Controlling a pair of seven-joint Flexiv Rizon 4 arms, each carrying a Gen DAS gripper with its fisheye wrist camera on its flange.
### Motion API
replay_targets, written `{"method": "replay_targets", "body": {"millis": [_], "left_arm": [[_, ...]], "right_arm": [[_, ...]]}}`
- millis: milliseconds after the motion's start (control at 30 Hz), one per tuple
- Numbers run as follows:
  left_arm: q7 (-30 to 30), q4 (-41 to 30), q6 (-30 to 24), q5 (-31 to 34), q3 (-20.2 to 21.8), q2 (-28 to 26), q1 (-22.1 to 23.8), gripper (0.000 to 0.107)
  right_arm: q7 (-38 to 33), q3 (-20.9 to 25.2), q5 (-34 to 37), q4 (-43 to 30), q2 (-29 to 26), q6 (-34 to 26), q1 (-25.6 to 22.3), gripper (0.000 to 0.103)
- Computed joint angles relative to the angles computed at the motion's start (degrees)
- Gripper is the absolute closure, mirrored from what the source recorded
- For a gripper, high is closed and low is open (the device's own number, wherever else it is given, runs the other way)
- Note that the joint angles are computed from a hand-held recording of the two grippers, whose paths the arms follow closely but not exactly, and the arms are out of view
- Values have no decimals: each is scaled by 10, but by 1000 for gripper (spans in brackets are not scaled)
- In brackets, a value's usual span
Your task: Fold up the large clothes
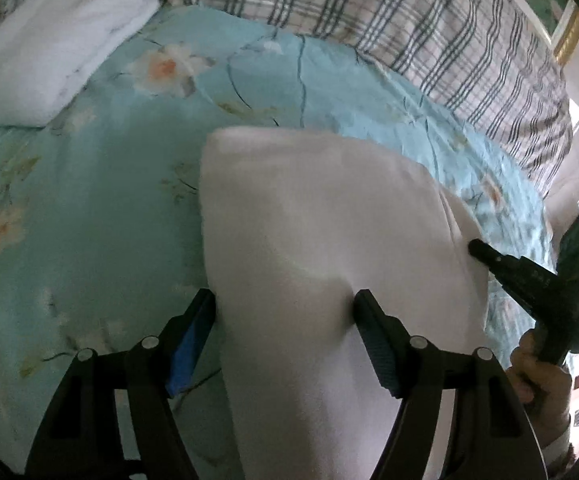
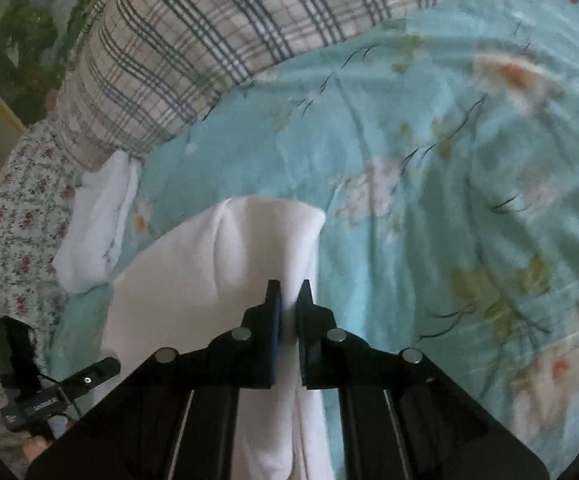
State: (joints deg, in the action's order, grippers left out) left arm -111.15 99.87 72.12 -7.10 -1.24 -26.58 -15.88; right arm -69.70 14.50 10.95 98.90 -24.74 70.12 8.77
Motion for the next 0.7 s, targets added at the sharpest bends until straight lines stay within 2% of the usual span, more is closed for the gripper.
{"method": "replay_targets", "body": {"millis": [67,167,233,300,367,433,500,533,600,633,700], "left_arm": [[-24,-23,-13,25,23,-13,-20,33],[-29,-26,-18,30,20,-14,-17,33],[-27,-26,-19,30,16,-15,-14,33],[-26,-29,-20,30,15,-17,-12,33],[-35,-33,-24,38,22,-18,-19,32],[-42,-30,-25,45,25,-15,-23,32],[-37,-23,-20,42,18,-11,-17,32],[-30,-17,-17,35,11,-9,-10,32],[-12,7,-10,9,-11,5,7,32],[-8,20,-3,-1,-16,14,10,33],[1,54,14,-17,-25,39,15,35]], "right_arm": [[-1,4,9,-13,-18,-16,-6,98],[-14,20,37,-31,-29,-29,-24,97],[10,-2,18,-21,-9,-39,-9,90],[23,-18,-7,2,17,-25,7,90],[-10,9,16,13,39,-11,-6,90],[-77,50,65,2,46,-40,-28,90],[-89,41,61,7,47,-70,-9,90],[-72,22,36,14,42,-89,10,90],[-64,11,35,13,26,-116,17,91],[-73,15,56,18,25,-93,12,95],[-78,17,71,15,27,-100,6,95]]}}
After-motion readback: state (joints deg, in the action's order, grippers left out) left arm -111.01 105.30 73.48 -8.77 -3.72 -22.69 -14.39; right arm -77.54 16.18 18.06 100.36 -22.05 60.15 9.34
